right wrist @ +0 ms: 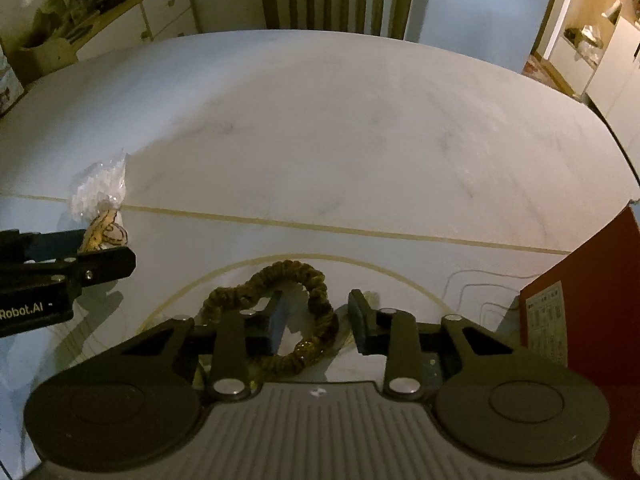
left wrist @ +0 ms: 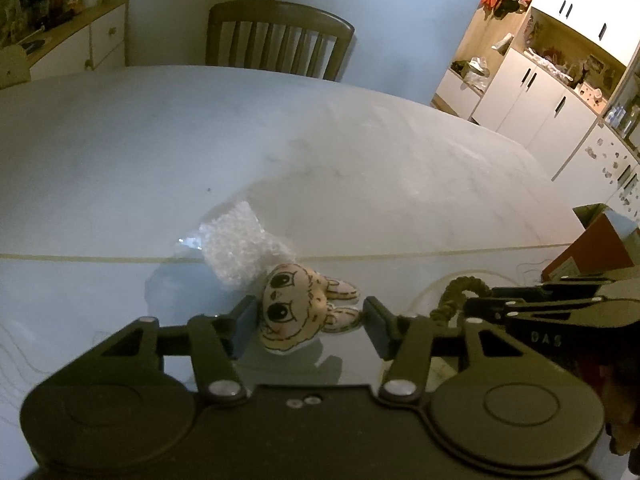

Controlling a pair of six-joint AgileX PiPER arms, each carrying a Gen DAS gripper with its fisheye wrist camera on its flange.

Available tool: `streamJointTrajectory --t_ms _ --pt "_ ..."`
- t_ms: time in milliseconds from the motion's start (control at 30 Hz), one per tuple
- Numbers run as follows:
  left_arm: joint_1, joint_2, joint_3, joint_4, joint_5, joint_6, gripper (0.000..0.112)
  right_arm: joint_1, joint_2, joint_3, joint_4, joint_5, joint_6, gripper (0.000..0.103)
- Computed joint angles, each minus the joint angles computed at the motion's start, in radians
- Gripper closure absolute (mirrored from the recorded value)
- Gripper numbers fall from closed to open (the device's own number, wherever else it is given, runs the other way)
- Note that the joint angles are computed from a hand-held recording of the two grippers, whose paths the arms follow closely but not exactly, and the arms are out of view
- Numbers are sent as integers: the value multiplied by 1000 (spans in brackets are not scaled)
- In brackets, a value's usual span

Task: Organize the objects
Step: 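Grasp the beige cartoon-face plush with the left gripper while the right gripper grasps the brown rope ring, then carry the plush with the left gripper while the right gripper carries the rope ring into the shoebox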

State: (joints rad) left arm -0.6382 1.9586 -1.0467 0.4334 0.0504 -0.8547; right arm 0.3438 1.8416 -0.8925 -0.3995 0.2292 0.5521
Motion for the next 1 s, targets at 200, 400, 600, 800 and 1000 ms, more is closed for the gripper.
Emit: streamJointTrajectory --t_ms 200,400,600,800,1000 --pt "-2 -9 1 -114 -1 107 59 35 -1 -4 -100 32 90 88" --pt "-16 -46 15 -283 5 278 59 32 -46 27 -80 23 77 93" --pt "-33 -104 33 -379 35 368 59 33 -141 72 26 26 -5 94" --pt "-69 -185 58 -342 74 329 59 19 -288 133 215 48 -174 94" --pt "-102 -278 69 -589 110 552 59 -38 -471 193 435 109 -402 94"
